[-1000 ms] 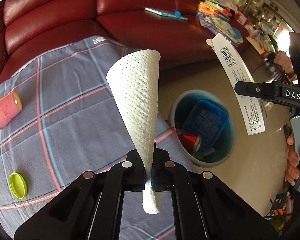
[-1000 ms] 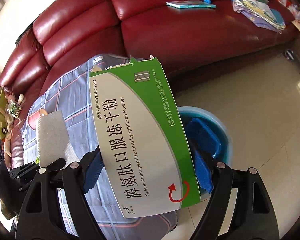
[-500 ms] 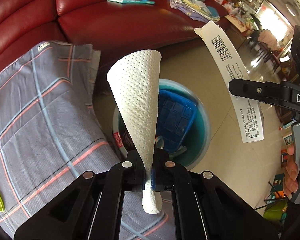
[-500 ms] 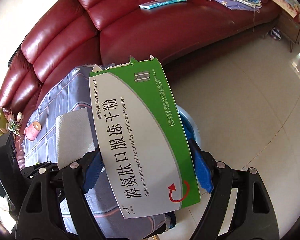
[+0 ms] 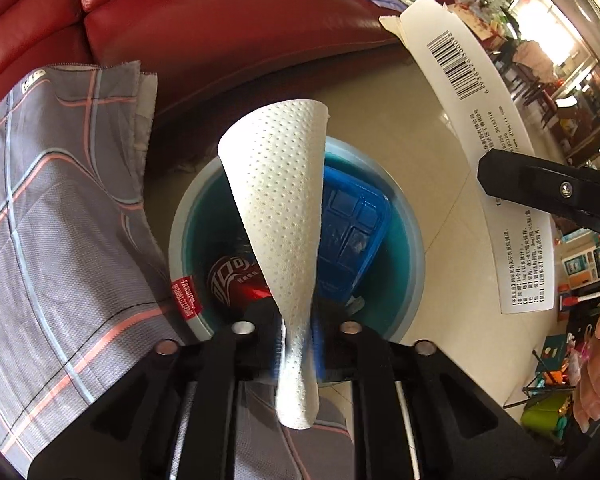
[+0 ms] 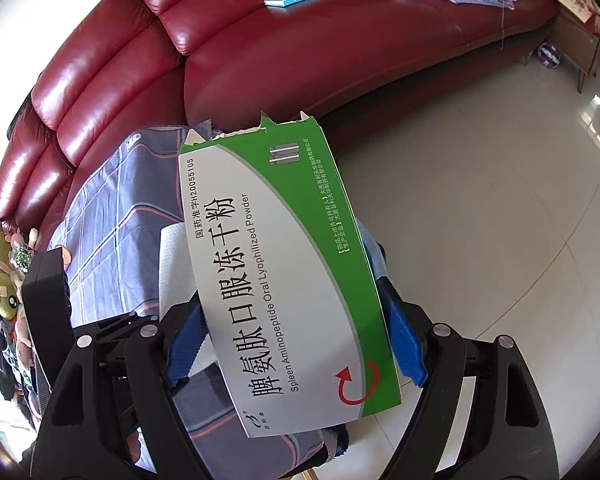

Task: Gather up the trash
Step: 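Open both tools to drop the towel and box into the bin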

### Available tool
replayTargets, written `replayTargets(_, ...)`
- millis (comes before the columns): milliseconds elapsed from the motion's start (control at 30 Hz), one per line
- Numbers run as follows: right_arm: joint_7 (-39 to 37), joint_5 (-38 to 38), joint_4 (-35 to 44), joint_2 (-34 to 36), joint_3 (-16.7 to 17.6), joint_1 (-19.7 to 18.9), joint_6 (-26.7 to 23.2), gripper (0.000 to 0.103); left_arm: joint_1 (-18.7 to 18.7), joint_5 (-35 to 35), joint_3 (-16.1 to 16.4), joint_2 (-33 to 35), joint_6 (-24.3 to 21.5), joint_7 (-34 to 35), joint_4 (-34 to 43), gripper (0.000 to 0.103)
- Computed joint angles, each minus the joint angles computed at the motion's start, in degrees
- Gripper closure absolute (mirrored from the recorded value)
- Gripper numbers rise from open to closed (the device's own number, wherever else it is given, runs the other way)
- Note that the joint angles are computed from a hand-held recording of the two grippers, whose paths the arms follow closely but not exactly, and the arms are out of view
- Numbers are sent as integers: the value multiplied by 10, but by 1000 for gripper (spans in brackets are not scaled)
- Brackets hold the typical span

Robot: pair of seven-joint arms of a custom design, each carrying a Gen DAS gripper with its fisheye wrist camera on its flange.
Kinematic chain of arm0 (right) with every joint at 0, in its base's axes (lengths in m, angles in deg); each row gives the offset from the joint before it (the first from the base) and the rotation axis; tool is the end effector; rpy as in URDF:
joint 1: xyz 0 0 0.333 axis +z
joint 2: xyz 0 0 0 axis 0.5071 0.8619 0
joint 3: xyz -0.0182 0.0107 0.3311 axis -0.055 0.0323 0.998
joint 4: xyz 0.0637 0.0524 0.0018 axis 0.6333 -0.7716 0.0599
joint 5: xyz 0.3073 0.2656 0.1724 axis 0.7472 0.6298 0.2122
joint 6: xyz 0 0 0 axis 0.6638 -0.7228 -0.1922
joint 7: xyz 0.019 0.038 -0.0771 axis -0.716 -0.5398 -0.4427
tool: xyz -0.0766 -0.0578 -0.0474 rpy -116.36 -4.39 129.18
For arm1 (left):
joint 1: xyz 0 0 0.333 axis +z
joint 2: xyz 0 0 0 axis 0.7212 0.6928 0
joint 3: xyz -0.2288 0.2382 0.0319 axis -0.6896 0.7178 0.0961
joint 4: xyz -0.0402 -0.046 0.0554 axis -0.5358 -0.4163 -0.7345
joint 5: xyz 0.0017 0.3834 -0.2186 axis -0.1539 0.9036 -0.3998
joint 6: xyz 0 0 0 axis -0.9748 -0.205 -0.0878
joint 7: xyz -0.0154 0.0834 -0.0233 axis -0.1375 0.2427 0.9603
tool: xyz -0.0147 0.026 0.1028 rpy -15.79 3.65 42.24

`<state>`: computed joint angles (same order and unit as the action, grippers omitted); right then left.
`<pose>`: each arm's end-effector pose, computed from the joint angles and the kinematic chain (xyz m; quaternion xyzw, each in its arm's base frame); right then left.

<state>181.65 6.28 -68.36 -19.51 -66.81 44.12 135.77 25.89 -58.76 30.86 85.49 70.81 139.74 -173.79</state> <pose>0.4576 0.1291 0.4360 -0.6331 0.7327 -0.0211 0.2486 0.4770 -0.3518 0.3779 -0.5661 0.7997 -0.1996 0.0143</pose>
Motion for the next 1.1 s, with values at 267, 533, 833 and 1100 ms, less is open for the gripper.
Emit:
replayTargets(267, -2, 4, 15, 31, 0, 4, -8, 32, 3, 63, 4, -8, 32, -46, -21, 37)
replayTargets(533, -25, 35, 38, 76, -3, 25, -20, 34, 3, 36, 15, -46, 37, -34, -61, 32)
replayTargets(833, -14, 48, 55, 79, 7, 24, -32, 17, -13, -10, 35, -95, 51, 1, -101, 16)
replayTargets(1100, 58, -16, 55, 53, 28, 19, -59, 11, -31, -17, 54, -147, 56, 0, -136, 7)
